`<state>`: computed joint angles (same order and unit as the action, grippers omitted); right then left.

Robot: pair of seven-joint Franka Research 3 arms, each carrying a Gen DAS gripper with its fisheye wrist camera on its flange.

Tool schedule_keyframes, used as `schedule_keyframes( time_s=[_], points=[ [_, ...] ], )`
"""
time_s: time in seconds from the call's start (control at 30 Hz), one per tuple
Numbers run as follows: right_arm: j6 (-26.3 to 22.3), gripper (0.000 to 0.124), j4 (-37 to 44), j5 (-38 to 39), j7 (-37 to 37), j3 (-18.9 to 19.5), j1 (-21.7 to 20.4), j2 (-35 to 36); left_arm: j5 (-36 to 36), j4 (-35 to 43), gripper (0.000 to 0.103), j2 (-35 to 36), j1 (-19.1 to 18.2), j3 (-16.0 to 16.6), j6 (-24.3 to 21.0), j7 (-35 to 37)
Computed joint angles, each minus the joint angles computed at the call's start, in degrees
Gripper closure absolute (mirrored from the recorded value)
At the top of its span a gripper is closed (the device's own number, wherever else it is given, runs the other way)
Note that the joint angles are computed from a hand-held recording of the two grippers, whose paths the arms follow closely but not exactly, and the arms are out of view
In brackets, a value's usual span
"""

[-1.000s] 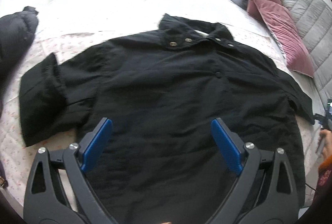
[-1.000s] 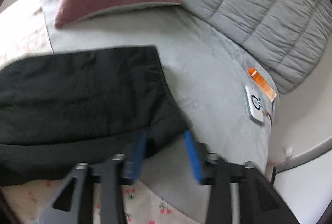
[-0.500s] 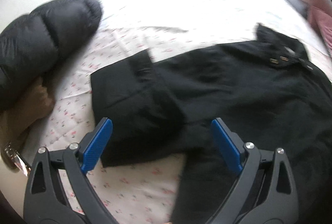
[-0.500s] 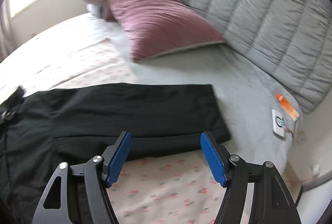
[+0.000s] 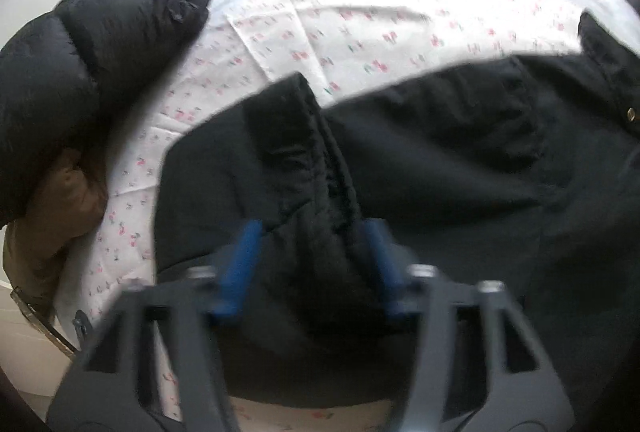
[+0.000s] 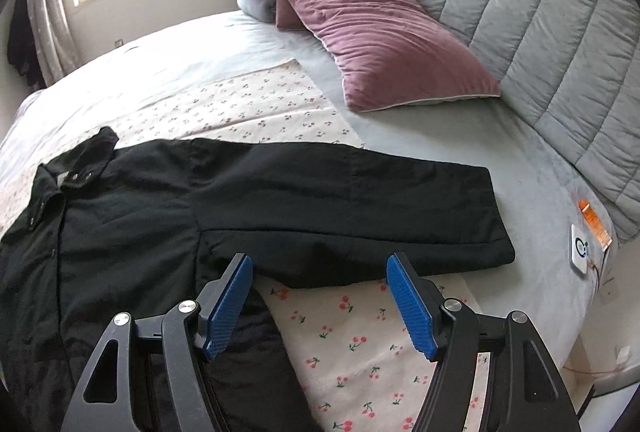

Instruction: Fold large clothes

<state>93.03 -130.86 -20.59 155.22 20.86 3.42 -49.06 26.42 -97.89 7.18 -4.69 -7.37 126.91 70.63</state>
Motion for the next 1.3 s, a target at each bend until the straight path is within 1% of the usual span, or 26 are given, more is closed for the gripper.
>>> schedule_keyframes(
  time_s=[0.03, 0.2, 0.27, 0.33, 0.4, 0.43, 0.47, 0.5, 0.53, 0.57, 0.6, 0.63, 0.67, 0.7, 0.73, 0.8, 0.83, 0.87, 0.93, 1.03, 1.07, 1.13, 1.17, 1.23, 1.27, 1.3],
  points=[
    [-0.2, 0.053, 0.1, -0.1, -0.2, 0.0, 0.1, 0.0, -0.4, -0.5, 0.079, -1.1, 0.5, 0.3, 0.5, 0.8],
    [-0.8, 0.053, 0.5, 0.3, 0.8, 0.5, 0.2, -0.1, 4.8, -2.8, 0.084, -5.6, 2.8, 1.8, 2.6, 0.9],
    [-0.3, 0.053, 0.4, 0.9, 1.2, 0.4, 0.6, -0.2, 8.7, -3.0, 0.085, -6.8, 4.1, 2.5, 1.9, -0.7],
    [-0.2, 0.053, 0.5, 1.2, 1.2, 0.7, 0.8, -0.1, 17.6, -2.3, 0.087, -6.6, 5.0, 2.6, -1.4, -5.0],
    [-0.2, 0.053, 0.6, 1.7, 1.3, 0.9, 1.2, 0.0, 29.5, -1.4, 0.087, -5.5, 5.4, 2.8, -7.6, -10.7],
    [-0.2, 0.053, 0.6, 1.8, 1.4, 1.0, 1.4, -0.1, 31.6, -1.0, 0.087, -5.1, 5.7, 3.0, -9.4, -11.4],
    [-0.2, 0.053, 0.6, 2.2, 1.7, 1.2, 1.6, -0.2, 32.4, -0.4, 0.084, -4.6, 6.2, 3.4, -11.2, -11.3],
    [-0.3, 0.053, 0.6, 2.4, 1.9, 1.3, 1.7, -0.4, 31.8, -0.6, 0.081, -4.8, 6.6, 3.7, -11.4, -10.9],
    [-0.4, 0.053, 0.6, 2.6, 2.1, 1.4, 1.8, -0.5, 30.4, -0.8, 0.072, -5.3, 7.1, 4.0, -11.0, -10.2],
    [-0.5, 0.053, 0.7, 2.8, 2.3, 1.5, 1.9, -0.7, 29.9, -1.2, 0.060, -5.9, 7.5, 4.1, -10.6, -10.3],
    [-0.7, 0.053, 0.9, 3.0, 2.4, 1.6, 2.0, -0.7, 30.1, -1.7, 0.053, -6.6, 7.8, 4.1, -10.1, -10.9],
    [-0.8, 0.053, 1.1, 3.1, 2.4, 1.7, 2.1, -0.8, 30.5, -2.2, 0.042, -7.3, 7.9, 3.9, -9.6, -11.8],
    [-1.0, 0.053, 1.3, 3.2, 2.5, 1.8, 2.1, -0.8, 31.0, -2.9, 0.036, -8.2, 8.1, 3.7, -8.7, -12.9],
    [-1.2, 0.053, 1.6, 3.3, 2.5, 1.9, 2.2, -0.8, 30.4, -3.2, 0.035, -8.8, 8.1, 3.4, -8.1, -13.2],
    [-1.3, 0.053, 1.8, 3.3, 2.5, 2.1, 2.2, -0.8, 27.4, -4.2, 0.032, -10.1, 8.2, 3.4, -5.1, -12.6],
    [-1.2, 0.052, 2.0, 3.4, 2.6, 2.2, 2.2, -0.6, 19.9, -6.0, 0.023, -11.8, 8.1, 3.1, -0.7, -9.4],
    [-0.9, 0.050, 1.9, 3.6, 2.8, 2.2, 2.3, -0.5, 13.7, -6.8, 0.018, -12.2, 7.9, 3.3, 1.9, -6.0],
    [-0.3, 0.048, 1.7, 3.8, 3.1, 2.2, 2.4, -0.4, 8.2, -8.0, 0.018, -12.6, 7.5, 3.4, 4.2, -2.8],
    [1.9, 0.047, 0.5, 4.0, 3.4, 1.9, 2.8, -0.6, 1.7, -10.2, 0.018, -13.0, 6.8, 2.9, 6.5, 1.3],
    [8.4, 0.046, -2.7, 4.6, 4.5, 1.3, 3.5, -1.0, -5.9, -13.5, 0.018, -13.2, 5.2, 2.0, 9.2, 6.8],
    [11.7, 0.045, -4.1, 5.1, 5.4, 1.0, 3.6, -0.7, -8.8, -14.7, 0.018, -13.5, 4.3, 1.6, 9.6, 8.3],
    [18.3, 0.044, -6.7, 6.1, 5.9, 0.0, 4.2, 0.2, -18.3, -17.9, 0.018, -15.1, 1.9, 1.4, 11.3, 14.3],
    [23.7, 0.044, -9.0, 6.8, 6.0, -0.7, 4.7, 0.9, -20.6, -19.5, 0.018, -16.0, 1.1, 1.2, 12.5, 15.7],
    [29.9, 0.044, -11.7, 7.6, 6.3, -0.8, 4.9, 2.9, -26.2, -24.0, 0.018, -18.9, -1.7, 0.8, 16.9, 20.1],
    [31.7, 0.044, -12.6, 8.1, 6.4, -0.6, 5.1, 4.2, -32.3, -26.8, 0.018, -20.6, -4.5, 1.7, 19.1, 26.0],
    [32.6, 0.044, -13.3, 8.8, 6.5, -0.5, 5.4, 5.6, -37.0, -28.2, 0.018, -21.6, -6.7, 2.8, 19.5, 30.4]
  ],
)
